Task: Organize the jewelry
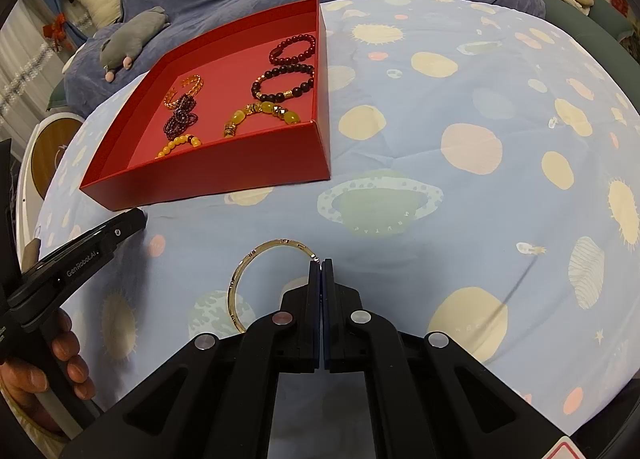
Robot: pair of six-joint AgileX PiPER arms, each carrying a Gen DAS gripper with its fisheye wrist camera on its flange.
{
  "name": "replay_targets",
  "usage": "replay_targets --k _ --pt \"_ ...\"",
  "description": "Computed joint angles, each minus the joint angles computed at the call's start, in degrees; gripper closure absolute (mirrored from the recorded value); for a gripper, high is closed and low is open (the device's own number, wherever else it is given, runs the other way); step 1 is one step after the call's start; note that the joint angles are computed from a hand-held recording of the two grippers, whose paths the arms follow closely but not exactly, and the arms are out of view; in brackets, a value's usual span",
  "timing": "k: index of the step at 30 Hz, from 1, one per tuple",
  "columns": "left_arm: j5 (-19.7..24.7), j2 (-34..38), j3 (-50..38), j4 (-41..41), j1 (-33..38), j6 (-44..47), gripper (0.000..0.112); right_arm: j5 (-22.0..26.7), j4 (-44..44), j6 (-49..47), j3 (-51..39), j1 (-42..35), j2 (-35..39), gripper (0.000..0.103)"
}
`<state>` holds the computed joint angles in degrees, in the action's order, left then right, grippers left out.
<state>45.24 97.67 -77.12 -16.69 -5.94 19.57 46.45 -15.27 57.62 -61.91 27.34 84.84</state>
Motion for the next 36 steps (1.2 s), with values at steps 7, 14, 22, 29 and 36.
replay_targets --k 7,14,22,29,36 --pt "2.2 -3.9 2.1 -1.4 1.5 1.4 0.094 1.7 -1.6 1.7 -0.8 2.2 -2.3 0.103" --pt "4.0 -9.4 5.6 -3.1 3.1 3.9 0.094 3.7 -1.5 1.8 -1.3 3.5 -3.8 0.099" --pt "5.2 -12.7 9.0 -4.0 5.2 5.7 0.094 5.7 -3.8 3.6 -3.7 5.9 -1.0 0.046" --pt "6.0 -13.2 9.4 -5.1 6.2 7.1 0.094 7.9 -5.1 2.8 -7.2 8.5 4.8 0.042" --pt "6.0 -13.3 9.8 -5.4 6.7 7.4 0.094 7.3 -6.7 4.7 -6.2 9.2 5.7 0.046"
